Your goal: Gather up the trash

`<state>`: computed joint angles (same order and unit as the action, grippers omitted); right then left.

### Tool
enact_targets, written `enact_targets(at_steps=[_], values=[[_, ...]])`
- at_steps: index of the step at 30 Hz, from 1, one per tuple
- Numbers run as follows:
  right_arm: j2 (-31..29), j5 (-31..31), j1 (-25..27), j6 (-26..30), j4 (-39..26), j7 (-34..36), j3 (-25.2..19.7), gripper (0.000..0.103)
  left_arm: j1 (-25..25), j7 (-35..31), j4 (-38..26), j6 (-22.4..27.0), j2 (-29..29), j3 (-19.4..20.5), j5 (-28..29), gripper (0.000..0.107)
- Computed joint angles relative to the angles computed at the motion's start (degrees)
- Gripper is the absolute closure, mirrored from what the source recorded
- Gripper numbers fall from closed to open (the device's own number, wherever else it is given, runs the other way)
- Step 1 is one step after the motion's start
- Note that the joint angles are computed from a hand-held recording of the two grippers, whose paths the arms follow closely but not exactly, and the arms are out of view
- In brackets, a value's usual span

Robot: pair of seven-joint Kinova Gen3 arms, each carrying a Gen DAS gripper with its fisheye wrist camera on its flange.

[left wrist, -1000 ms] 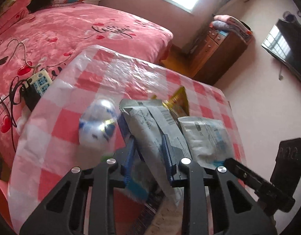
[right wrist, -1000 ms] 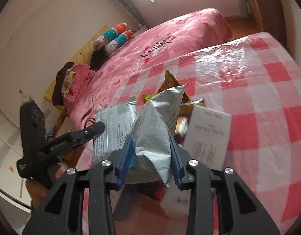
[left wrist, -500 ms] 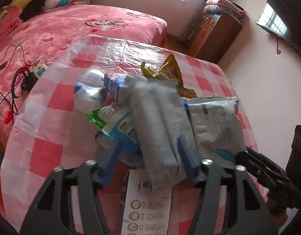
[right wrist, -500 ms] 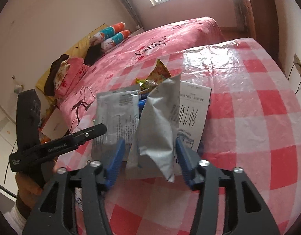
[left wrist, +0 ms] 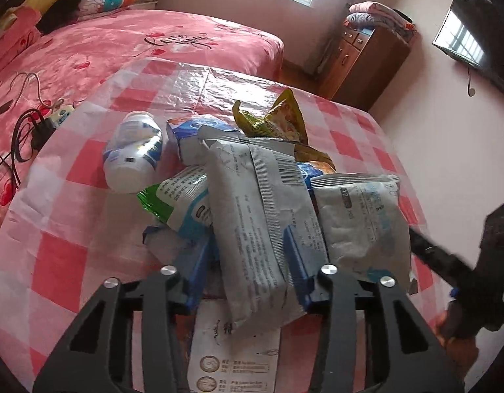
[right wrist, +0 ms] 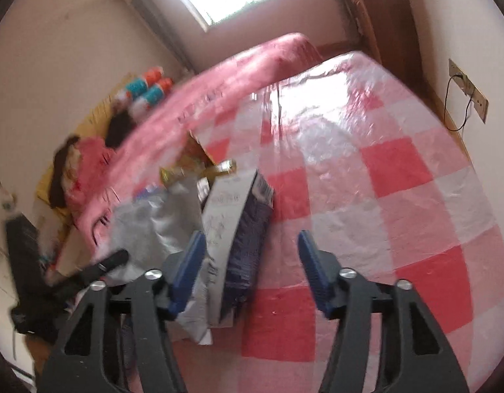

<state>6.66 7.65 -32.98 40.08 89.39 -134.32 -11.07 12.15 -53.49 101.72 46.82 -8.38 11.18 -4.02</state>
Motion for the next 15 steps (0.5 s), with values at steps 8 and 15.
enact_targets(at_steps=[8,15], values=[[5.13,7.13,-6.77,5.55,-6.53,0.44,0.43,0.034,-0.15,-1.04,2.53,-2.93,-2.56,-1.69,3.51,0.080],[7.80,12.26,-10.45,9.51,-8.99,-3.21,2.13,0.036,-1.33,-3.04,4.85,-5.07,-5.51,-2.52,6.60,0.086]])
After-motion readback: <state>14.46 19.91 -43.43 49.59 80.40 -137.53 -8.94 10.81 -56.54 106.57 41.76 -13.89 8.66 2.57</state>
